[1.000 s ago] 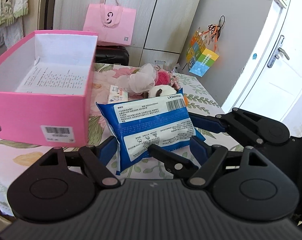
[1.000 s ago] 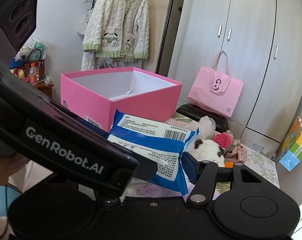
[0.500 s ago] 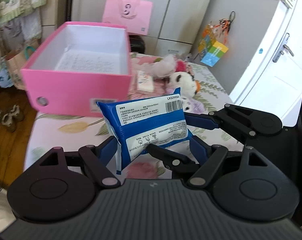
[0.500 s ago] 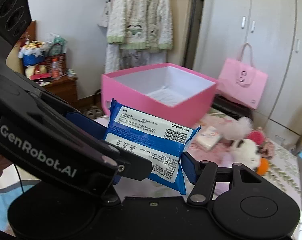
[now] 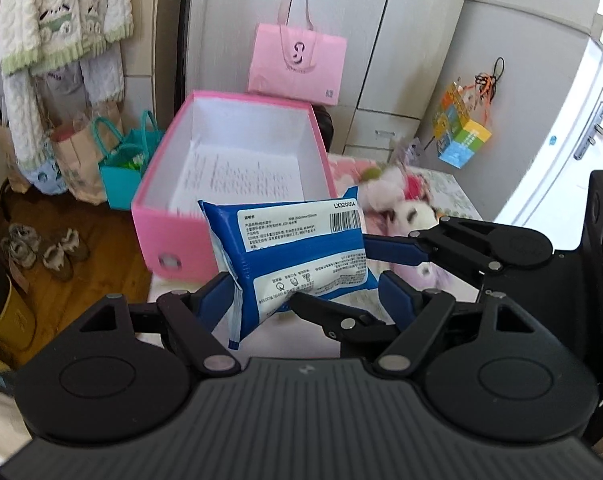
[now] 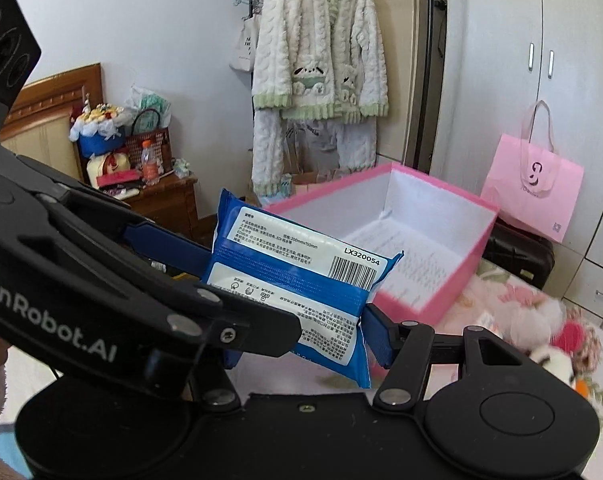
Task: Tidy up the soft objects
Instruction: 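Lift the blue wet-wipes pack with the left tool over the pink box, then lower the pack into the pink box and open the left tool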
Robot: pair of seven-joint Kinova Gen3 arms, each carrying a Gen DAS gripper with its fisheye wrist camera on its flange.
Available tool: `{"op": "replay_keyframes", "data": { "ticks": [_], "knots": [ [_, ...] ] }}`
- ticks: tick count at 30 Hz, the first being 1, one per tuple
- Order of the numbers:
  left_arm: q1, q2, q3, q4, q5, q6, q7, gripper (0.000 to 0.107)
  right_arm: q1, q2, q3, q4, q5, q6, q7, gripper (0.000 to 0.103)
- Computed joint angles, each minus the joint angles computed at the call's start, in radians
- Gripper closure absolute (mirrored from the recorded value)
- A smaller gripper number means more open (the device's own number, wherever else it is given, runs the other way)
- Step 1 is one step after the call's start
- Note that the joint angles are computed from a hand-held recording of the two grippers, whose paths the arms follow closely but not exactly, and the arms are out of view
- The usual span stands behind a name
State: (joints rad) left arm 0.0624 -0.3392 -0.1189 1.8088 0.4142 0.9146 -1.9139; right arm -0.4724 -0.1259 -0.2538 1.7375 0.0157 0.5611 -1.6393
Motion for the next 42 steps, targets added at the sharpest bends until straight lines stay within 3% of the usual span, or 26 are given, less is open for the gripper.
{"op": "replay_keyframes", "data": {
  "ticks": [7, 14, 19, 28, 33, 42],
  "knots": [
    [-0.014, 0.163, -0.04, -0.114, 0.118, -0.04, -0.127, 0.029, 0.005, 0.144, 0.027, -0.182, 0.037, 0.06, -0.025, 0.038],
    [-0.113, 0.374, -0.02, -0.291, 0.257, 0.038, -0.221, 0.026, 0.002, 0.297, 0.077, -0.381, 0.036, 0.141, 0.003, 0.038],
    [-0.173, 0.517, 0.043, -0.433, 0.255, 0.073, -0.2, 0.026, 0.01, 0.423, 0.107, -0.545, 0.02, 0.226, 0.029, 0.038],
    [-0.222, 0.751, 0.151, -0.729, 0.142, 0.215, -0.067, 0.026, 0.053, 0.631, 0.141, -0.832, -0.066, 0.431, 0.03, 0.038],
    [-0.244, 0.783, 0.21, -0.755, 0.101, 0.198, -0.06, 0.026, 0.052, 0.682, 0.155, -0.907, -0.07, 0.486, 0.031, 0.038],
    [-0.233, 0.729, 0.223, -0.645, 0.049, 0.039, -0.06, 0.023, 0.026, 0.676, 0.164, -0.89, -0.029, 0.462, 0.073, 0.036]
  ]
}}
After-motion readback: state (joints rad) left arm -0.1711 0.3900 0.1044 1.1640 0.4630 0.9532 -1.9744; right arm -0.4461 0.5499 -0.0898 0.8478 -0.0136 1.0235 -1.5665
